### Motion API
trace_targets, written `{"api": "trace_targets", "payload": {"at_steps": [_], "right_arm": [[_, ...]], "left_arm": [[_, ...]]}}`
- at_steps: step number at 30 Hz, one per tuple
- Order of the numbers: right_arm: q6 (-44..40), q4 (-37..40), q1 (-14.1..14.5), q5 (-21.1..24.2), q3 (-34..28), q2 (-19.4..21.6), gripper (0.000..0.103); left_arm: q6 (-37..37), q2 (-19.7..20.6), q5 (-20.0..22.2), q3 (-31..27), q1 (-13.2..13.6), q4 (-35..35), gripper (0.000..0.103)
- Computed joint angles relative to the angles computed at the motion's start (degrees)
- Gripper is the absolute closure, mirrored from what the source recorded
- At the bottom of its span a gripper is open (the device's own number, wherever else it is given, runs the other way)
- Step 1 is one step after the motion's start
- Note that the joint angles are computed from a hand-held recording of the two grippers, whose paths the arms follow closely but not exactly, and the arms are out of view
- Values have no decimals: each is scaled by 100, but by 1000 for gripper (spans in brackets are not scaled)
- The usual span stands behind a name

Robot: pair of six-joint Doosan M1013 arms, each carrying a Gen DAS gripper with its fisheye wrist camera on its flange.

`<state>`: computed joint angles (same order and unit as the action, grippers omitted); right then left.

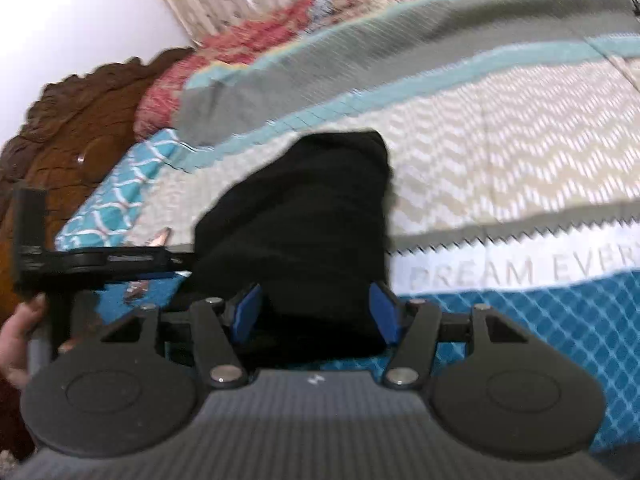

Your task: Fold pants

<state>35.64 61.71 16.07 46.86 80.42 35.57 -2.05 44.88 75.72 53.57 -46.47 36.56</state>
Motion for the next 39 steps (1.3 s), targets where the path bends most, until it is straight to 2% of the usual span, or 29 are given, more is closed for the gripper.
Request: {"api": "trace_targets", "payload": {"at_steps": [3,7,39], "right_arm": [[384,-393,-19,33,-44,55,41],[542,-533,-41,116,-23,39,39],[885,-393,-184,100,-13,0,36]], "left_arm": [[84,23,87,-37,-10,-16,46],[157,57,169,-76,-17,-30,45],[66,-21,100,144,-15,-51,31]]}}
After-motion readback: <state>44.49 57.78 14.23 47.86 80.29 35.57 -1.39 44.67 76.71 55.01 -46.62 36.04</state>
